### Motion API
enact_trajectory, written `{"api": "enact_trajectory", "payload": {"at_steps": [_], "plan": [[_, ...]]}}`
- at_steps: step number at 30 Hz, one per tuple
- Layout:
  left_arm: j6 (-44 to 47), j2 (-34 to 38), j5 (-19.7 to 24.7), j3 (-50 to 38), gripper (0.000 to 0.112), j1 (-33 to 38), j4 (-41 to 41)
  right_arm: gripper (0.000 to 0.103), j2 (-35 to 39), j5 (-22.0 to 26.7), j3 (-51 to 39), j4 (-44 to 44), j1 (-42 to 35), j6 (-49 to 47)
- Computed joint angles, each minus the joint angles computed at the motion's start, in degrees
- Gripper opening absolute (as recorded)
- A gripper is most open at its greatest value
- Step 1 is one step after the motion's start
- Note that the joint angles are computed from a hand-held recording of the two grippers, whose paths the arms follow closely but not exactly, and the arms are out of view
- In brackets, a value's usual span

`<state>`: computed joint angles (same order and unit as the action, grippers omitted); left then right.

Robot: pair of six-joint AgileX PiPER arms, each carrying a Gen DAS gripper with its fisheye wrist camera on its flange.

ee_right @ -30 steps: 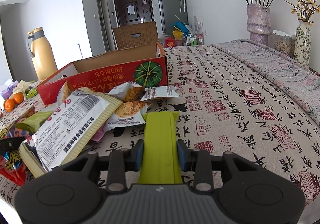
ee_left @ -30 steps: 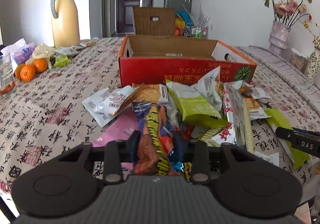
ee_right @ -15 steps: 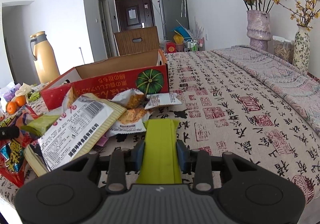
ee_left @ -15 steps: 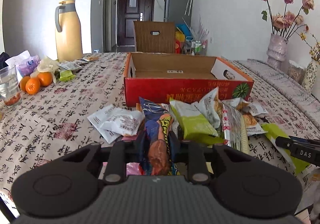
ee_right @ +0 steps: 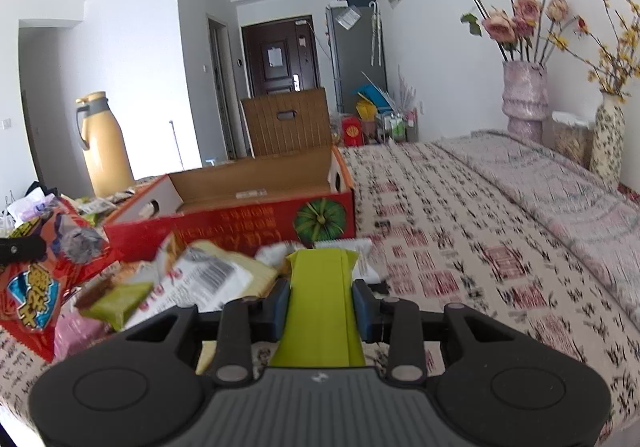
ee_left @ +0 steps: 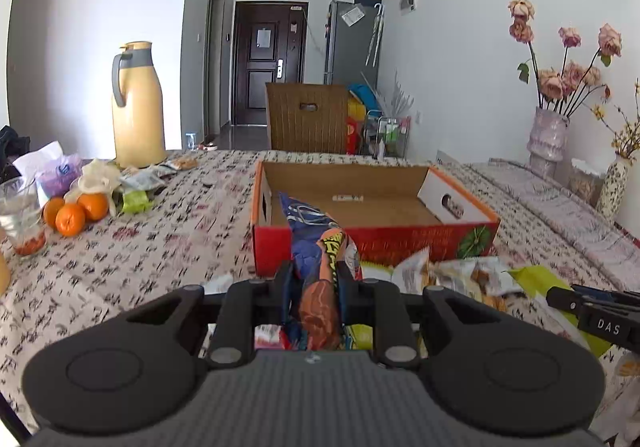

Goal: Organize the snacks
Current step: 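Lift the chip bag and lime-green bar and carry both over the cardboard box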

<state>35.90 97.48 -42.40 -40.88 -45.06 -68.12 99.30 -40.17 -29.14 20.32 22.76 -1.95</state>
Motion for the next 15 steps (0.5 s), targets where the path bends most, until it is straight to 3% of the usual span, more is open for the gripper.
{"api": "enact_trajectory", "payload": {"at_steps": [8, 15], "plan": [[3.39, 1.73, 3.62, -6.65, 0.022, 4.59, 2.00, 0.033, 0.88, 3.71, -7.49, -1.04, -0.73, -2.25], [9.40, 6.70, 8.91, -18.43, 0.022, 9.94, 1.07, 0.033, 6.37, 10.39, -21.95, -5.58, -3.47, -2.22]]}}
